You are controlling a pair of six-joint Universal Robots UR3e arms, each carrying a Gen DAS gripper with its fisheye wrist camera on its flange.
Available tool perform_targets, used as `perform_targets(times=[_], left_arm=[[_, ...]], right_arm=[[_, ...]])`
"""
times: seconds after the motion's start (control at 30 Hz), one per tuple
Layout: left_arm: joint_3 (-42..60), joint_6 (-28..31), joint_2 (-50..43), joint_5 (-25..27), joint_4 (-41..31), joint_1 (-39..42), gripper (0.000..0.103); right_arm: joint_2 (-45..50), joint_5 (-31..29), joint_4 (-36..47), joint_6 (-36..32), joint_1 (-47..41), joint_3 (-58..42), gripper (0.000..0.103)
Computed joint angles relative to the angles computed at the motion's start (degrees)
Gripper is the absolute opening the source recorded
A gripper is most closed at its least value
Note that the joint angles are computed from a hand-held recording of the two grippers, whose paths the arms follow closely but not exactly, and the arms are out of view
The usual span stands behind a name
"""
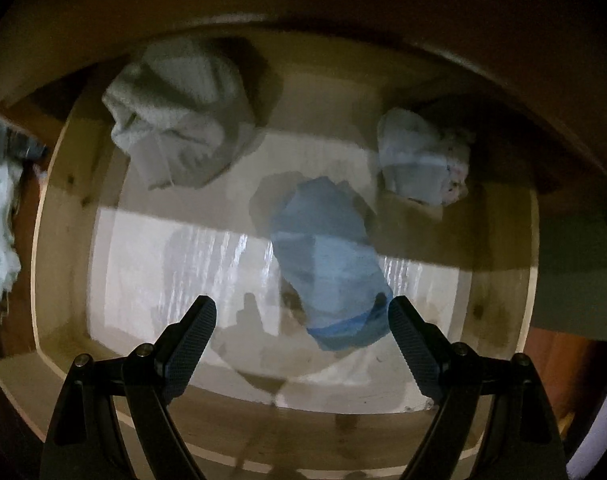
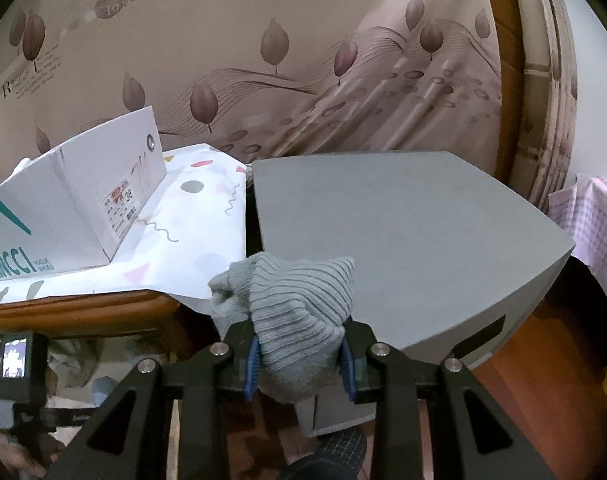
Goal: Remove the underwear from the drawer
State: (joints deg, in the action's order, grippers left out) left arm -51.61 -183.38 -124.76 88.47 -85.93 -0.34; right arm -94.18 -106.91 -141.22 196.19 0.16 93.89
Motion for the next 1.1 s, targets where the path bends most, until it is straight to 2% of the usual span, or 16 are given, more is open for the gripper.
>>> perform_targets(times=[0.1, 0.23, 0.37, 0.5, 0.57, 0.6, 0.63, 0.73, 0.83, 1.1], left_arm=[[4.36, -1.61, -2.56, -0.25, -4.12, -0.36, 0.086], [11.6, -7.33, -7.3, -3.89, -12.22, 1.25, 0.086], [16.02, -10.96, -10.85, -4.47, -15.6, 1.4, 0.086], [26.18, -13.19, -16.98, -7.51, -23.6, 2.33, 0.084], [29.17, -13.34, -18.98, -8.54, -26.07, 2.53, 0.068], [27.06, -12.96, -18.07, -8.94, -25.49, 2.83, 0.048], [27.35, -12.52, -18.45, -9.62, -25.93, 2.95, 0.033], [24.95, -11.1, -17.17, -10.54, -24.39, 3.16, 0.014], [22.15, -10.22, -15.35, -9.46, -21.4, 2.73, 0.008], [10.0, -9.48, -7.17, -9.28, -14.18, 4.82, 0.005]], right_arm=[[-0.2, 0.41, -0.63, -0.2, 0.13, 0.33, 0.031], [-0.55, 2.4, -0.47, -0.07, -0.56, 0.67, 0.031], [-0.63, 2.75, -0.67, -0.24, -0.33, 0.84, 0.031], [-0.24, 2.78, -0.65, -0.65, -0.01, 0.65, 0.031], [-0.14, 3.32, -0.31, -0.6, -0.13, 0.58, 0.031], [-0.19, 3.89, -0.22, -0.57, -0.33, 0.6, 0.031], [0.01, 3.64, -0.16, -0.67, -0.13, 0.42, 0.031], [0.38, 3.75, -0.07, -0.9, 0.02, 0.11, 0.031], [0.61, 4.47, 0.21, -0.92, -0.01, -0.01, 0.031], [0.76, 4.21, 0.02, -1.08, 0.34, -0.09, 0.031]])
